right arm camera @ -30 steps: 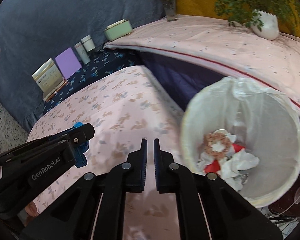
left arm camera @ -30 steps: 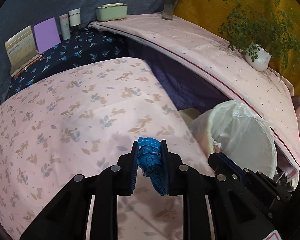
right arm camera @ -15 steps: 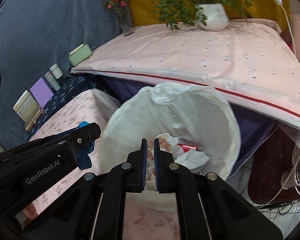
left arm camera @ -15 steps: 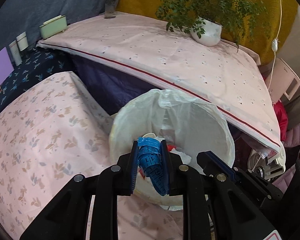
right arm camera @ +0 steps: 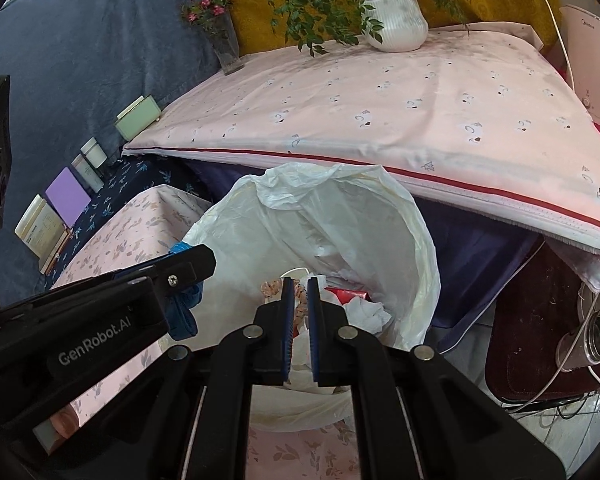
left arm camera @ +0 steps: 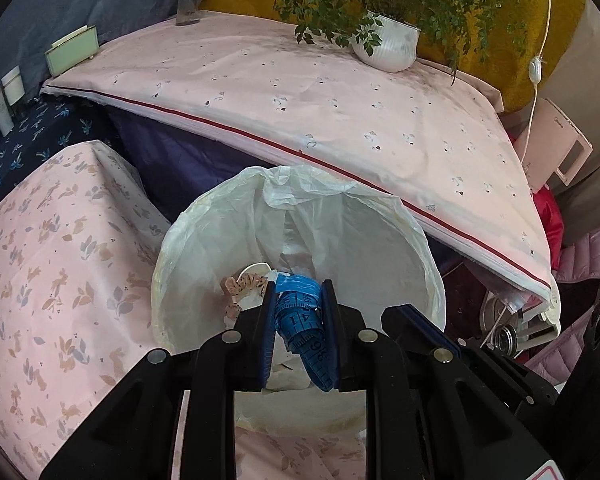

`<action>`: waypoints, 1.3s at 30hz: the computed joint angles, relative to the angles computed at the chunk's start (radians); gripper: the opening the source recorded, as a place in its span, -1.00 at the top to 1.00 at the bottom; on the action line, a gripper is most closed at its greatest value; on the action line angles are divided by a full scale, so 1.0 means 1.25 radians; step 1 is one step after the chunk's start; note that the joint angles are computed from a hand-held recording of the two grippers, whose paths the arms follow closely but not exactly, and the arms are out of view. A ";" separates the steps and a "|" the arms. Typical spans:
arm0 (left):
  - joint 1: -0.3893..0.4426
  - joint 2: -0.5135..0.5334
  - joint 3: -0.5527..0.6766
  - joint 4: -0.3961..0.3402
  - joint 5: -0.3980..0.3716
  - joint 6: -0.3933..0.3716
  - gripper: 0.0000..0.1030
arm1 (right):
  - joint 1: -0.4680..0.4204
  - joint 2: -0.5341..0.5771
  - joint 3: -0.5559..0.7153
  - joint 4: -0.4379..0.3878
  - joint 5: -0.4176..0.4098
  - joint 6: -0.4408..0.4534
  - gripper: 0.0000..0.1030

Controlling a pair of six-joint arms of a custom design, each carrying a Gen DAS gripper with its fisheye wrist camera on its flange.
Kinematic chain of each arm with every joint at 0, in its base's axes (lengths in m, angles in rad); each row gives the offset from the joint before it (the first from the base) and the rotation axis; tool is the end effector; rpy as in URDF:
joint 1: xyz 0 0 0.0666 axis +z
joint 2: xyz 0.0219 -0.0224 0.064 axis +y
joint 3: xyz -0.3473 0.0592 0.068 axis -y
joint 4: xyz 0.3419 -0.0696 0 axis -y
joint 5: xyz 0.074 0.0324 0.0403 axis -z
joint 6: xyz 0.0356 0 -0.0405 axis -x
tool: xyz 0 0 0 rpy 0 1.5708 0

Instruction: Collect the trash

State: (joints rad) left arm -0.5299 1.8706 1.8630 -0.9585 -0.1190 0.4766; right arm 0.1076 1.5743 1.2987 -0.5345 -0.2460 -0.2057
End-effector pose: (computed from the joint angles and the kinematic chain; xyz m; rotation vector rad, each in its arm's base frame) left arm 0.5139 -0.2966 0.3497 0.0205 2.5455 -0.2500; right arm 0.4910 0.0614 0.3059 -0.0008 2.3944 0.4412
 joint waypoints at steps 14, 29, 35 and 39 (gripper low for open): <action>0.020 -0.011 -0.035 0.025 0.023 0.049 -0.24 | 0.015 0.037 0.030 -0.025 -0.007 0.018 0.80; 0.042 -0.125 -0.166 0.031 -0.112 0.086 -0.27 | 0.045 0.001 0.007 -0.031 0.039 0.041 -0.55; 0.031 -0.173 -0.211 0.011 -0.205 0.092 -0.30 | 0.048 -0.044 -0.016 -0.053 0.054 0.074 -0.68; 0.015 -0.208 -0.248 0.009 -0.266 0.096 -0.43 | 0.057 -0.077 -0.037 -0.055 0.091 0.108 -0.72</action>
